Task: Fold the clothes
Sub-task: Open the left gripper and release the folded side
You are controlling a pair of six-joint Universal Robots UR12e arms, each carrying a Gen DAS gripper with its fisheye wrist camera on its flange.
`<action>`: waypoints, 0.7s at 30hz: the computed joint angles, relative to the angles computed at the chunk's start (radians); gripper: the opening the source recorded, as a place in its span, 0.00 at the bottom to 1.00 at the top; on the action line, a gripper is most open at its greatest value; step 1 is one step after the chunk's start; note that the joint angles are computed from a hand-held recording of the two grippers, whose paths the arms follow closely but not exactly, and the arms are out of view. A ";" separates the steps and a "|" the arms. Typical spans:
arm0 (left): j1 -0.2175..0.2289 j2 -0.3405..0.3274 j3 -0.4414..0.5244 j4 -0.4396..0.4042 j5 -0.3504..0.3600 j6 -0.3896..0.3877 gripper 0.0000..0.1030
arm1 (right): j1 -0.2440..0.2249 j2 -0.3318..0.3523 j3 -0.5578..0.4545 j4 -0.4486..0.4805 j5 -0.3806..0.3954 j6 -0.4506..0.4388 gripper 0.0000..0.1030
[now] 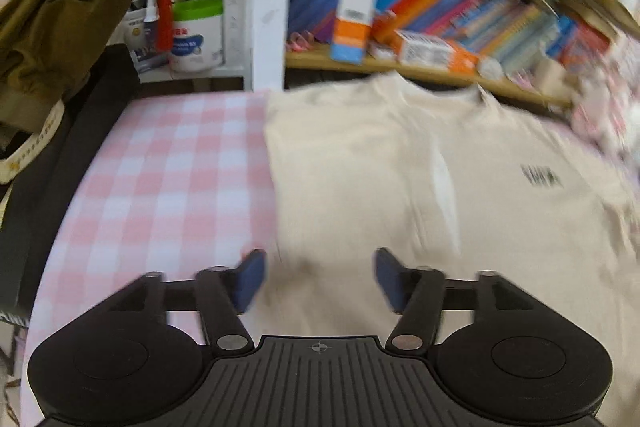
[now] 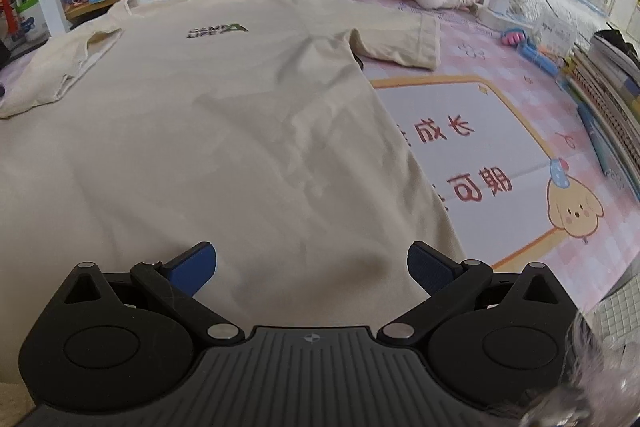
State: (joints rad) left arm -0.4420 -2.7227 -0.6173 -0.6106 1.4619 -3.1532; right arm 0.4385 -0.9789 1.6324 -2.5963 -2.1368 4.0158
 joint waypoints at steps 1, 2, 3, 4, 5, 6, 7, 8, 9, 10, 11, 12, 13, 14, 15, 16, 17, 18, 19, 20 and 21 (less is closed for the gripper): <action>-0.004 0.020 -0.043 0.024 0.009 0.014 0.78 | 0.003 0.000 -0.003 0.003 -0.007 -0.005 1.00; -0.009 0.038 -0.082 0.044 0.016 0.024 0.78 | 0.004 0.000 -0.005 0.005 -0.014 -0.010 1.00; -0.014 0.055 -0.118 0.062 0.023 0.033 0.79 | 0.006 -0.001 -0.006 0.007 -0.022 -0.014 1.00; -0.020 0.066 -0.144 0.075 0.029 0.040 0.79 | 0.006 -0.001 -0.006 0.009 -0.030 -0.016 1.00; -0.025 0.075 -0.164 0.080 0.031 0.044 0.79 | 0.006 -0.003 -0.005 0.007 -0.037 -0.012 1.00; -0.030 0.080 -0.175 0.075 0.032 0.047 0.79 | 0.005 -0.005 -0.002 0.003 -0.044 -0.007 1.00; -0.035 0.084 -0.183 0.067 0.033 0.051 0.80 | 0.004 -0.006 0.000 -0.002 -0.048 -0.002 1.00; -0.040 0.087 -0.189 0.065 0.041 0.050 0.80 | 0.001 -0.008 0.003 -0.009 -0.049 0.000 1.00; -0.044 0.090 -0.197 0.069 0.051 0.045 0.80 | -0.003 -0.010 0.007 -0.018 -0.049 -0.001 1.00; -0.049 0.091 -0.202 0.072 0.063 0.040 0.83 | -0.007 -0.011 0.011 -0.026 -0.049 -0.002 1.00; -0.053 0.092 -0.205 0.076 0.072 0.037 0.84 | -0.010 -0.013 0.015 -0.037 -0.049 -0.007 1.00; -0.057 0.092 -0.206 0.079 0.080 0.034 0.84 | -0.014 -0.014 0.020 -0.051 -0.050 -0.020 1.00; -0.060 0.092 -0.206 0.081 0.088 0.030 0.84 | -0.019 -0.015 0.026 -0.066 -0.052 -0.036 1.00; -0.065 0.090 -0.201 0.076 0.105 0.023 0.84 | -0.024 -0.018 0.033 -0.081 -0.056 -0.049 1.00; -0.071 0.088 -0.194 0.070 0.128 0.012 0.84 | -0.030 -0.020 0.042 -0.096 -0.059 -0.058 1.00; -0.077 0.084 -0.185 0.066 0.151 -0.001 0.84 | -0.036 -0.023 0.050 -0.112 -0.063 -0.068 1.00; -0.084 0.080 -0.175 0.053 0.172 -0.018 0.84 | -0.045 -0.026 0.060 -0.134 -0.063 -0.076 1.00; -0.091 0.077 -0.164 0.036 0.192 -0.037 0.84 | -0.056 -0.031 0.074 -0.160 -0.060 -0.080 1.00; -0.099 0.073 -0.153 0.018 0.212 -0.056 0.85 | -0.066 -0.036 0.087 -0.184 -0.055 -0.083 1.00; -0.106 0.070 -0.141 -0.001 0.232 -0.075 0.85 | -0.080 -0.041 0.101 -0.213 -0.046 -0.088 0.99; -0.113 0.065 -0.129 -0.021 0.252 -0.095 0.85 | -0.095 -0.047 0.115 -0.238 -0.033 -0.098 0.98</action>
